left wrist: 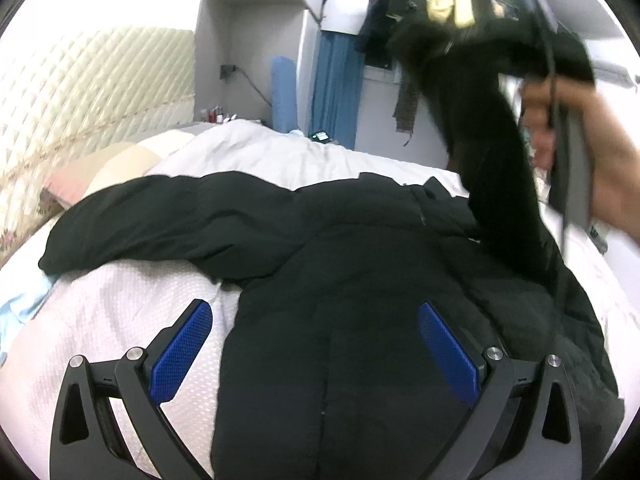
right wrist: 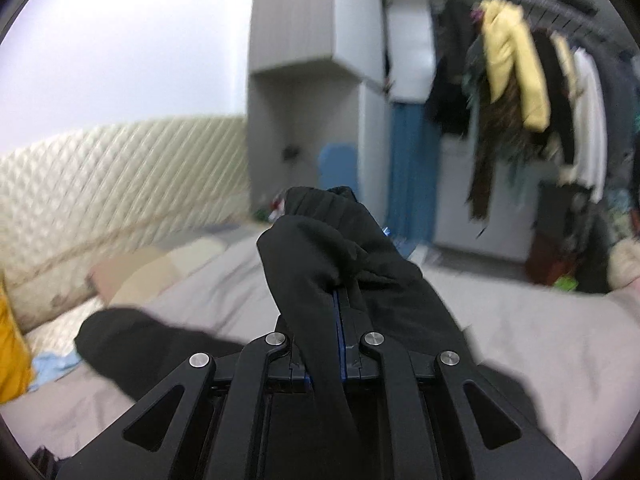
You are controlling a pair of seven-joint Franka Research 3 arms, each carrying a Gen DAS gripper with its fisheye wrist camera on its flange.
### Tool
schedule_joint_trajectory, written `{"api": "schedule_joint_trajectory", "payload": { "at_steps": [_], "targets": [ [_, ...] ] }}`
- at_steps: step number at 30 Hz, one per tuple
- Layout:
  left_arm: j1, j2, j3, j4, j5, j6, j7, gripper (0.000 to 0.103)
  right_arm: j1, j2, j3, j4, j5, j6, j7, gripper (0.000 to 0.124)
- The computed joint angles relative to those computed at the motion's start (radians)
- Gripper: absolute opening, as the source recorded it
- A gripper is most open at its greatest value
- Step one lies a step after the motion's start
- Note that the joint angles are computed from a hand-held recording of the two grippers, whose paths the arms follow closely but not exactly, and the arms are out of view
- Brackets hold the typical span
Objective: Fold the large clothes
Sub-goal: 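Lift the sleeve with the right gripper and fold it across the jacket body, then open the right gripper and press the folded sleeve flat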
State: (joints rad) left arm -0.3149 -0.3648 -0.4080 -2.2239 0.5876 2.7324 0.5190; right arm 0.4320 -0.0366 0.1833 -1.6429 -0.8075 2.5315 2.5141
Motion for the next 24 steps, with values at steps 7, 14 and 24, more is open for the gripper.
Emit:
{"api": "schedule_joint_trajectory", "payload": {
  "at_steps": [7, 14, 24],
  "targets": [
    [0.024, -0.025, 0.015, -0.031, -0.007, 0.009, -0.027, 0.103, 0.061, 0.105, -0.024, -0.052, 0.150, 0.059, -0.065, 0.009],
    [0.029, -0.012, 0.029, -0.043, -0.034, 0.028, -0.025, 0.103, 0.113, 0.179, -0.046, -0.097, 0.247, 0.037, -0.114, 0.010],
    [0.042, 0.002, 0.014, -0.031, 0.005, 0.022, -0.049, 0.103, 0.131, 0.192, -0.066, -0.069, 0.425, -0.014, -0.247, 0.046]
  ]
}}
